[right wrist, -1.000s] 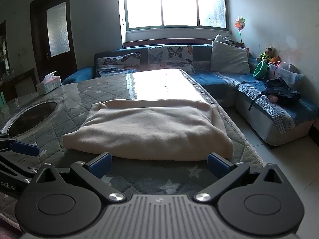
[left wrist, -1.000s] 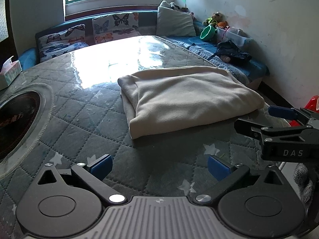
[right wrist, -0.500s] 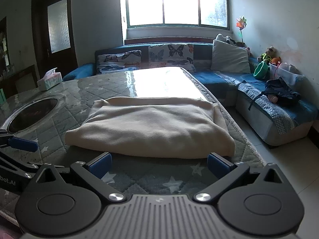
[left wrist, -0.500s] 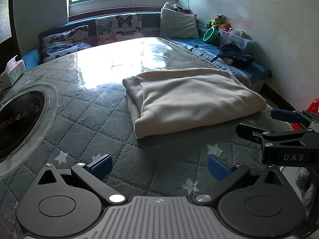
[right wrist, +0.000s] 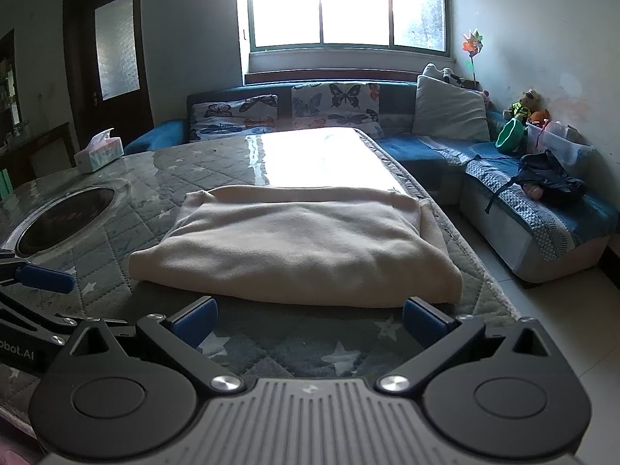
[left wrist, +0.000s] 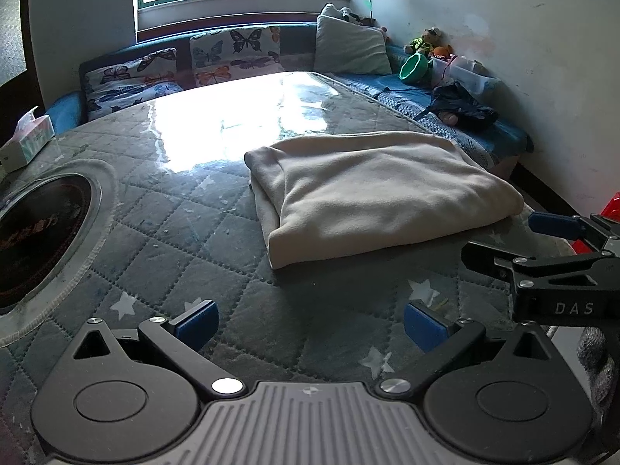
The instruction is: Fold clothes
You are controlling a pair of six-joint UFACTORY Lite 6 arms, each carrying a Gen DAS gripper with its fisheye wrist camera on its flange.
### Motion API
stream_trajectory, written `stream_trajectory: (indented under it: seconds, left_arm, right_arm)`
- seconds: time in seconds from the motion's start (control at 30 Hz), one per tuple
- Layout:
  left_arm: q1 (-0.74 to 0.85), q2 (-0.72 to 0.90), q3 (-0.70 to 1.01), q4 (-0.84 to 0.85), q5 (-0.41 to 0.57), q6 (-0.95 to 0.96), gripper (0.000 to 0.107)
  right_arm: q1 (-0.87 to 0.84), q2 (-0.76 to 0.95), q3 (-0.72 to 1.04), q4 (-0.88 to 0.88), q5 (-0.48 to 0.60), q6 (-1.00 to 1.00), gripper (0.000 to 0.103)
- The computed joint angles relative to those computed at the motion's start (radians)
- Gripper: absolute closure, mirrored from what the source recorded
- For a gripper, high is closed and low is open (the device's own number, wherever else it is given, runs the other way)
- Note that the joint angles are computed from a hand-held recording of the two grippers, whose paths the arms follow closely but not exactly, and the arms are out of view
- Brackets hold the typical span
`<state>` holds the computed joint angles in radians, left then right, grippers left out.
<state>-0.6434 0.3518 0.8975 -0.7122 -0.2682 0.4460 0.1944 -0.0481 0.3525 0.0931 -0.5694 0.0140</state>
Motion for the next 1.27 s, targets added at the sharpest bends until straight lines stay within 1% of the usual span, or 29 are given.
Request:
stream_trajectory:
  seconds: [0.77,1.27]
  left_arm:
    - [0.008,0.005,0.008,-0.043,0.0,0.021,0.004]
    - [0.013,0.014,0.012,-0.039,-0.006,0.01,0.004]
  right_arm:
    - [0.01,0.006,0.017,-0.012,0.011,0.009,0.0]
    - [0.017,0.011,0.026,-0.009,0.013,0.008,0.0]
